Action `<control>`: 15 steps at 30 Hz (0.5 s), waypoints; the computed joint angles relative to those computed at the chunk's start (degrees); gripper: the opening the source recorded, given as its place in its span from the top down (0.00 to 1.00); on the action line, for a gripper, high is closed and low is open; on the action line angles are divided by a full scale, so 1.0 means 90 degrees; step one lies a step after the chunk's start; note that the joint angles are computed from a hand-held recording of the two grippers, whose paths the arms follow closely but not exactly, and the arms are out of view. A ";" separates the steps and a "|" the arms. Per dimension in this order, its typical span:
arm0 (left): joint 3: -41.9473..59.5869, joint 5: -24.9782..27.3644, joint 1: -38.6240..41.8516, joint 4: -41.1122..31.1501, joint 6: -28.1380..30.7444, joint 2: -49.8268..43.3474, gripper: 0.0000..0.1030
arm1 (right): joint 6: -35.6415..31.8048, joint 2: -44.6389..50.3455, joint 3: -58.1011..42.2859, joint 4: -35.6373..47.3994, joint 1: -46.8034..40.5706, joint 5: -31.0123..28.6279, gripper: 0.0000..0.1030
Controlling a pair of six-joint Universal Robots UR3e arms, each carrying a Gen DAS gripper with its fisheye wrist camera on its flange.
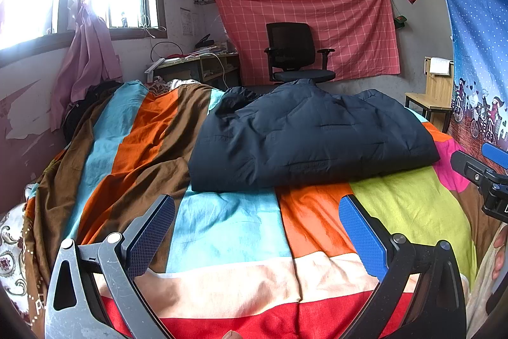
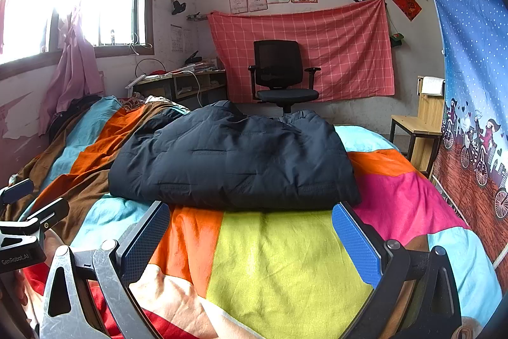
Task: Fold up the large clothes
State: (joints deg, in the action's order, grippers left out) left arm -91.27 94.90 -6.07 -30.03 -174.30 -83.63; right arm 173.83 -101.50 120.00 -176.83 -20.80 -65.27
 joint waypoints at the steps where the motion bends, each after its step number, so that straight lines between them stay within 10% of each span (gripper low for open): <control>1: -0.0004 0.0008 -0.0009 0.0003 -0.0005 0.0002 0.02 | -0.0001 -0.0001 0.0000 0.0002 -0.0005 0.0005 0.00; 15: -0.0013 0.0030 -0.0032 0.0027 -0.0015 -0.0007 0.02 | 0.0008 0.0008 -0.0007 -0.0006 0.0015 -0.0016 0.00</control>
State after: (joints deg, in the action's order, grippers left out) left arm -91.39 95.16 -6.36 -29.79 -174.43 -83.70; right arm 173.91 -101.43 119.95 -176.89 -20.66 -65.41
